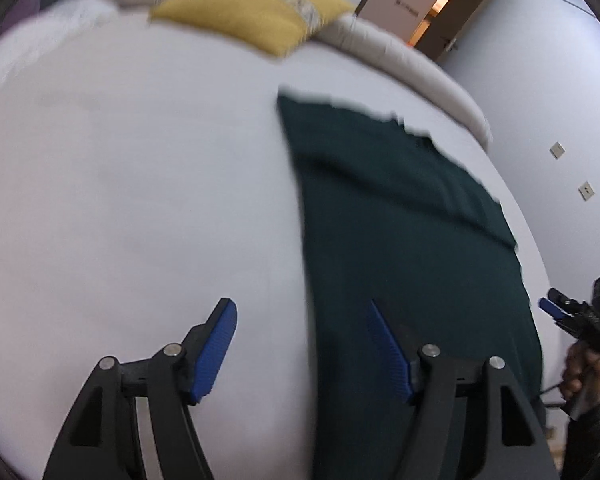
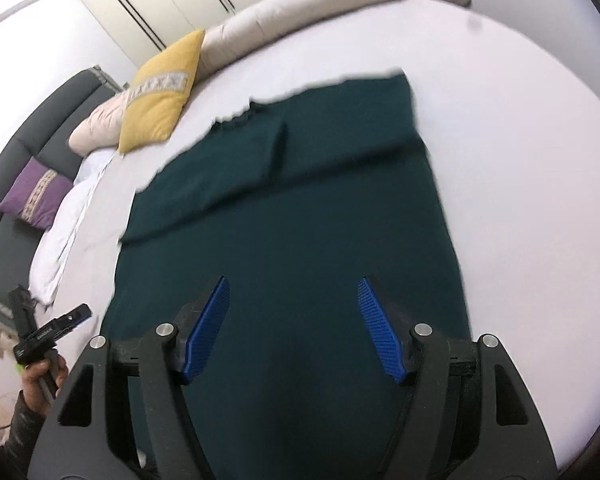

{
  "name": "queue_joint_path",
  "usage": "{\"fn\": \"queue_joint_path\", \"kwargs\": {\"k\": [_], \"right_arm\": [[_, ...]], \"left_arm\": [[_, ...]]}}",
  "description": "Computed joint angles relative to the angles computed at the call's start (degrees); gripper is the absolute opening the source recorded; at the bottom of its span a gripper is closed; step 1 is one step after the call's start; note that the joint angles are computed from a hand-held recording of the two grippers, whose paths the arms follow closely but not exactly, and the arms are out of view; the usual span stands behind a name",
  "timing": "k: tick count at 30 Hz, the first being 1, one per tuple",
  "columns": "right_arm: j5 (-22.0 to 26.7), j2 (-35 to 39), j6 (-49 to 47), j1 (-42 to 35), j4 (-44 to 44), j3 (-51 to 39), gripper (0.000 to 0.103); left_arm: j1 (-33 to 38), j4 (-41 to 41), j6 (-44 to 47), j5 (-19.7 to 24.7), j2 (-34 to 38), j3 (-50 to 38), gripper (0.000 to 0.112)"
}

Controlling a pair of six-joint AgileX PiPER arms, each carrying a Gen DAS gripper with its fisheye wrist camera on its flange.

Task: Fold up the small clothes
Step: 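Move both tools to the sweater hem and open the fingers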

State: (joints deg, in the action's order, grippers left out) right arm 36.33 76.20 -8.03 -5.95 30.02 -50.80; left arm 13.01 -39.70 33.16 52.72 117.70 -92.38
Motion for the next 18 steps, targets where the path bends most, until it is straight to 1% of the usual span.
{"fn": "queue_joint_path", "kwargs": {"k": [2,4,6,8,9,11,12,15,18], "right_arm": [[1.91,-4.7,-3.01,-2.5,1.22,5.56,0.065],[4.87,-9.34,-6.14,-6.41,2.74,10.84,0.065],[8.05,-12.63,-11.91,-12.85,7.32,15.15,0.064],[11.77,-14.88,-17.59,-19.25,11.57,17.78,0.062],[14.78,-16.33,-20.68,-23.59,13.26,18.97,0.061],[18.88,-17.71,-24.15,-28.9,14.41,19.77,0.058],[21.27,-18.53,-25.52,-31.5,14.29,19.91,0.058],[25.43,-21.45,-27.28,-35.8,12.74,20.1,0.058],[29.75,-22.9,-29.59,-41.17,11.9,20.11,0.058]], "left_arm": [[1.79,-2.36,3.96,1.77,-3.94,8.33,0.07],[3.17,-3.29,6.93,2.26,-7.72,14.68,0.07],[4.33,-3.94,7.92,3.46,-10.07,18.11,0.07],[5.7,-5.28,8.62,6.35,-10.34,19.59,0.07],[6.04,-5.76,8.86,7.25,-10.12,19.95,0.07],[6.35,-6.55,9.39,8.23,-9.81,20.46,0.07],[6.55,-7.0,9.25,9.17,-9.59,20.37,0.07],[6.26,-8.09,8.32,12.95,-7.65,18.79,0.07],[5.73,-7.69,9.14,13.86,-8.34,20.07,0.07]]}}
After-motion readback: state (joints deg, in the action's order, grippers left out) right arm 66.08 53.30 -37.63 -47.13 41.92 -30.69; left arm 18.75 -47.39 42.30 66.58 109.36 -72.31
